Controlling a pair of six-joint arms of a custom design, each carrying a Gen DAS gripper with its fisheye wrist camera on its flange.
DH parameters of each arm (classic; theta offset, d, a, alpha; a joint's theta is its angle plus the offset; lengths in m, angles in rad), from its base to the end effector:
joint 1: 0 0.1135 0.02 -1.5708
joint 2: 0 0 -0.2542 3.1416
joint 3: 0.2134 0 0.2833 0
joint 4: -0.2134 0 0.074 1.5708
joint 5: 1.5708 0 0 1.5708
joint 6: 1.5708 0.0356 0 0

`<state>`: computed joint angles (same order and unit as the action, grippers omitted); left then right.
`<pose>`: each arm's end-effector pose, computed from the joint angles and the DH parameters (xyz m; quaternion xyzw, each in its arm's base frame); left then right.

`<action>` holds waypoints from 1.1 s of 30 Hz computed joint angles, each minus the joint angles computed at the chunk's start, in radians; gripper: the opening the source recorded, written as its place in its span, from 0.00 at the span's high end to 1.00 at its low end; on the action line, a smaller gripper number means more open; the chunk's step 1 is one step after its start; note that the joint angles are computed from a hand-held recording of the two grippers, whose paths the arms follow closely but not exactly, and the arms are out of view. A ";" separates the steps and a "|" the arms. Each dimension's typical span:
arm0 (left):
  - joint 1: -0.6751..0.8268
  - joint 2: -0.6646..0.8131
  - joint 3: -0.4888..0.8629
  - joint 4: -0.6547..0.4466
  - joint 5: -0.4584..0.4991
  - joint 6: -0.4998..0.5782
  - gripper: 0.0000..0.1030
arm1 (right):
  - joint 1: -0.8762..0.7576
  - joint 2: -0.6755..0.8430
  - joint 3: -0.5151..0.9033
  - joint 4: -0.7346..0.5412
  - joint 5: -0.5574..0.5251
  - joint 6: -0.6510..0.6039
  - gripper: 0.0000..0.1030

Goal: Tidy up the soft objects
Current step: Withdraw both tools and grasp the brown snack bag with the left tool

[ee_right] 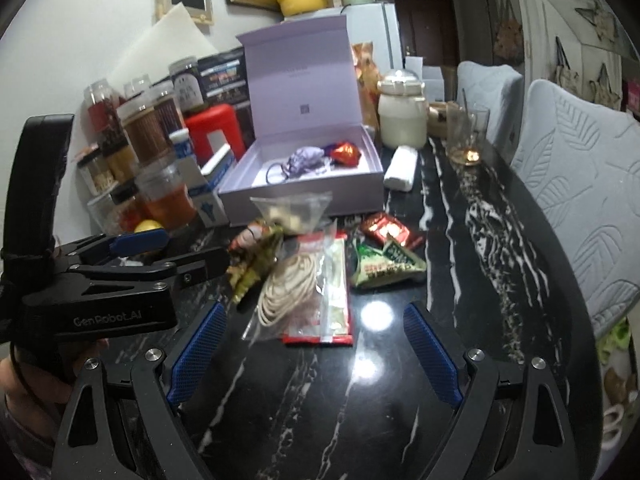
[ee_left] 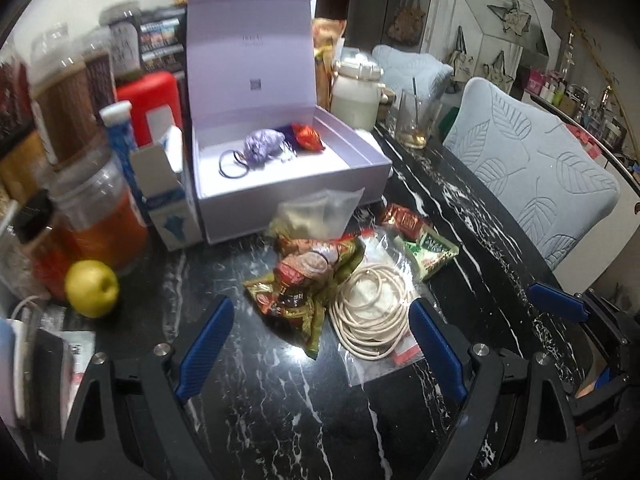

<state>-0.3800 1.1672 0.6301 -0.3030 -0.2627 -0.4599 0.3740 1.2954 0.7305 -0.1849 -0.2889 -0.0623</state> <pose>0.2459 -0.0883 0.1765 -0.0837 0.9233 -0.0327 0.3733 0.2718 0.1176 0.1869 -0.2525 0.8734 0.1917 0.3696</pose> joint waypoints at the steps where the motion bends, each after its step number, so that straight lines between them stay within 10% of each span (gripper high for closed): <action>1: 0.011 0.015 0.000 0.014 0.014 0.010 0.13 | -0.001 0.011 0.000 0.006 0.000 -0.005 0.11; 19: 0.216 0.343 0.130 0.175 0.265 0.125 0.13 | -0.040 0.288 0.197 -0.014 -0.011 -0.048 0.11; 33: 0.229 0.385 0.131 0.171 0.227 0.169 0.51 | -0.030 0.342 0.259 -0.039 -0.019 -0.035 0.11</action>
